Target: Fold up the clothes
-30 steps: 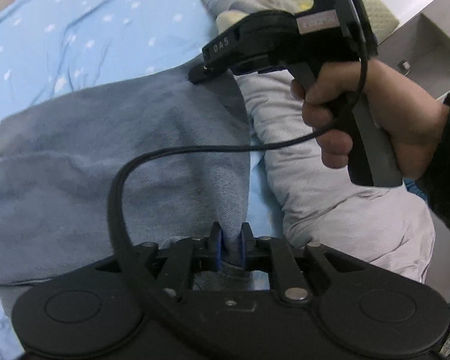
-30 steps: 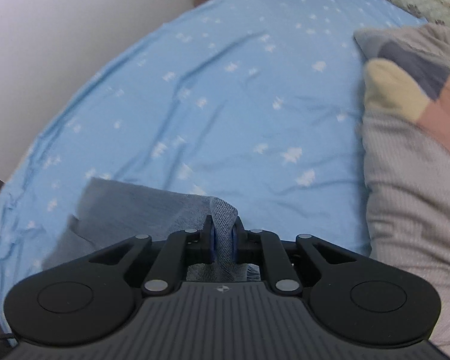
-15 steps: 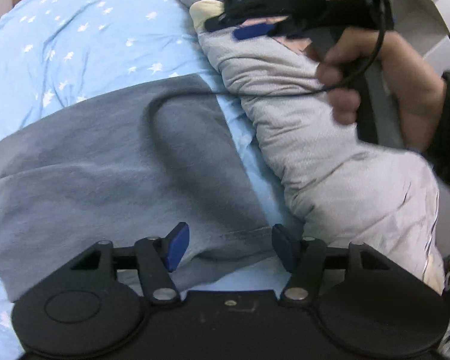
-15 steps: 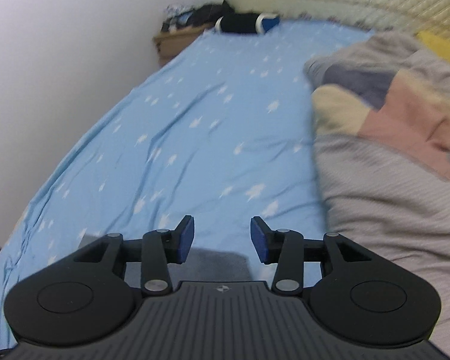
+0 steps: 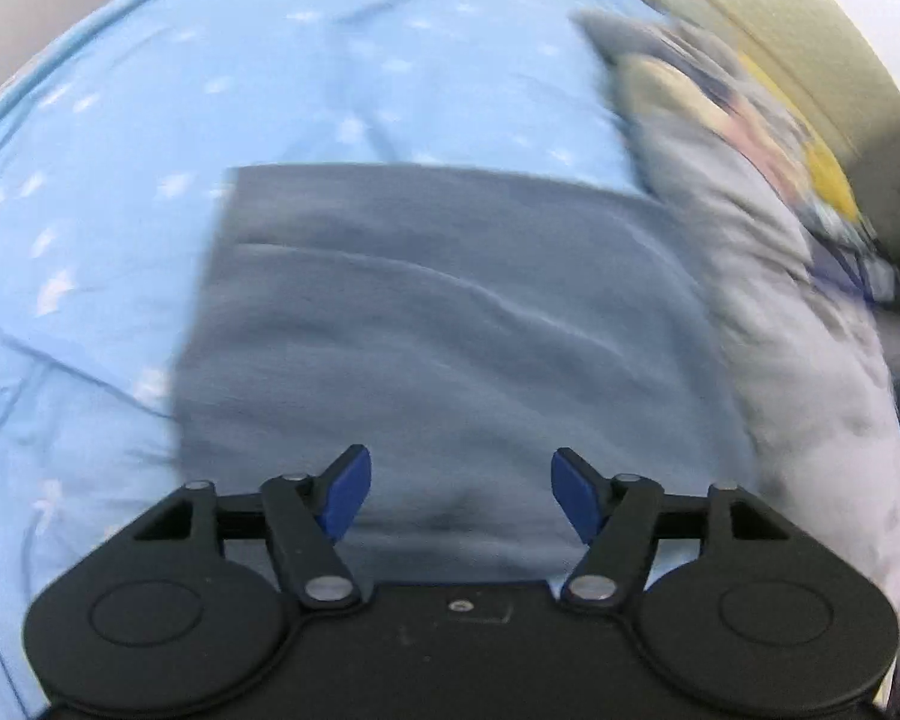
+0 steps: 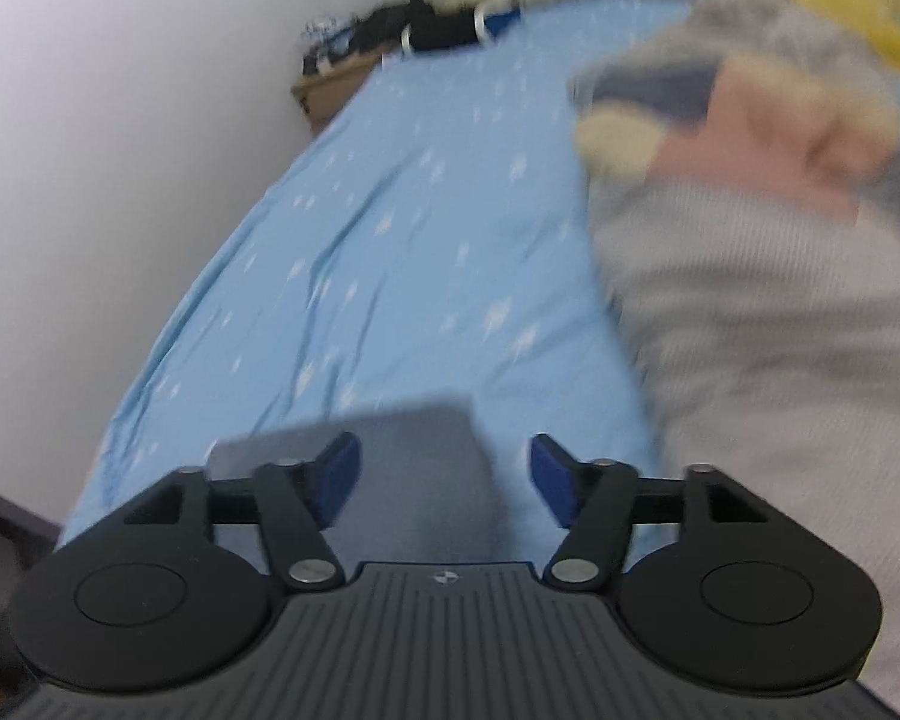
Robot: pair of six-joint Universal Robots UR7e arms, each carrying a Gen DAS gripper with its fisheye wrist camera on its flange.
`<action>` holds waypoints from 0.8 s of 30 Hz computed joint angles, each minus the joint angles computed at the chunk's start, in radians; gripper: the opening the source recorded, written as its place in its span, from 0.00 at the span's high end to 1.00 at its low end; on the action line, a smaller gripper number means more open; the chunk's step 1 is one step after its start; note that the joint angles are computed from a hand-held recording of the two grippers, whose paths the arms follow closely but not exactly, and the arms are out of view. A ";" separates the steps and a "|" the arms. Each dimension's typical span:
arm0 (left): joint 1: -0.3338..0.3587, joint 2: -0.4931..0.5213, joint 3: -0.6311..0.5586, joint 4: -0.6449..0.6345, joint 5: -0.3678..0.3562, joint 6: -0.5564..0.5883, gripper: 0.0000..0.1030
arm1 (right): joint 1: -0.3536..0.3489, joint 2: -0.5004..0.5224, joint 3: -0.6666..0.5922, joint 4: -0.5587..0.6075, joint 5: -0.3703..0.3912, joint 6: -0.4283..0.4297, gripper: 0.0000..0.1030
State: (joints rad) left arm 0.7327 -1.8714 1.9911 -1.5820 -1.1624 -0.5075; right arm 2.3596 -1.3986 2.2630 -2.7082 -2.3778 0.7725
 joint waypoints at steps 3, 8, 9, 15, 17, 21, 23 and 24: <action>0.087 0.031 -0.042 -0.029 -0.017 0.067 0.37 | -0.033 0.016 0.085 -0.120 0.095 0.061 0.20; 0.167 0.107 -0.086 -0.037 -0.016 0.132 0.37 | -0.102 0.067 0.151 -0.201 0.199 0.089 0.20; 0.179 0.119 -0.090 -0.040 -0.013 0.143 0.37 | -0.119 0.074 0.164 -0.223 0.226 0.087 0.20; 0.259 0.187 -0.128 0.000 -0.025 0.243 0.27 | -0.194 0.142 0.248 -0.459 0.351 0.094 0.17; 0.294 0.197 -0.140 0.001 -0.054 0.256 0.23 | -0.209 0.176 0.259 -0.524 0.374 0.086 0.17; 0.340 0.215 -0.149 0.008 -0.078 0.257 0.16 | -0.244 0.240 0.269 -0.602 0.434 0.086 0.14; 0.362 0.216 -0.153 0.004 -0.100 0.254 0.15 | -0.246 0.256 0.266 -0.606 0.430 0.094 0.12; 0.372 0.213 -0.154 0.002 -0.111 0.255 0.14 | -0.246 0.258 0.266 -0.607 0.425 0.094 0.12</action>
